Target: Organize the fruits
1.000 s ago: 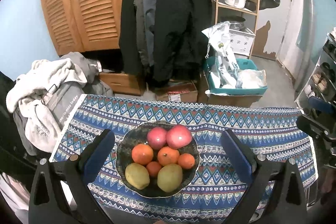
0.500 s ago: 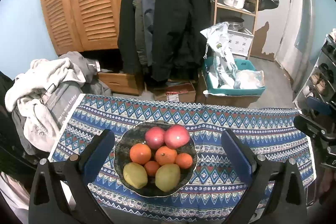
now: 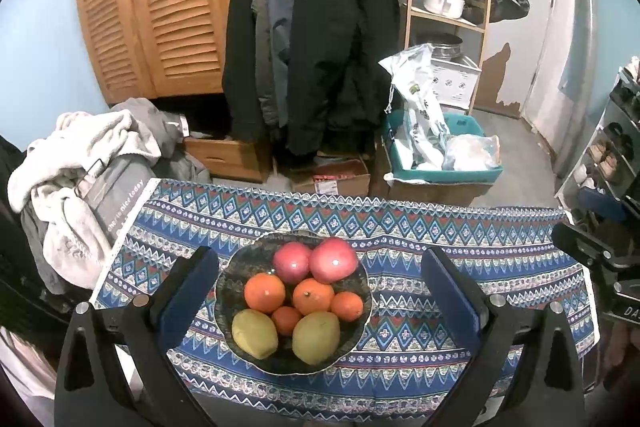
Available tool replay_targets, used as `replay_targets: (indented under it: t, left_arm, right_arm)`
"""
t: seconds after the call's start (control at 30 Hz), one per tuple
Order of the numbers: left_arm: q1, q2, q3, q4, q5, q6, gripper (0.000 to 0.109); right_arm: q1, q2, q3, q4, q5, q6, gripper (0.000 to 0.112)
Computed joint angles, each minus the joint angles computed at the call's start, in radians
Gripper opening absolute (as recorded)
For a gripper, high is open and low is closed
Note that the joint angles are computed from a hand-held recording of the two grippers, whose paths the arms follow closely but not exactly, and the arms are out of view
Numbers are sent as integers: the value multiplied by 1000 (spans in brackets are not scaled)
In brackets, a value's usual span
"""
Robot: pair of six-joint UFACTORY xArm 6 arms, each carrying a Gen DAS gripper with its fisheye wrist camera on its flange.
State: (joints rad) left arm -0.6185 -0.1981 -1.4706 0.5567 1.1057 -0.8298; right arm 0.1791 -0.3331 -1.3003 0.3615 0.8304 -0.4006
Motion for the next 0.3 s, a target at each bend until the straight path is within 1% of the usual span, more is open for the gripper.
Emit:
replay_targets:
  t: [0.3]
  left_arm:
    - [0, -7, 7, -8, 0, -4, 102]
  right_arm:
    - [-1, -1, 0, 1, 1, 0, 83]
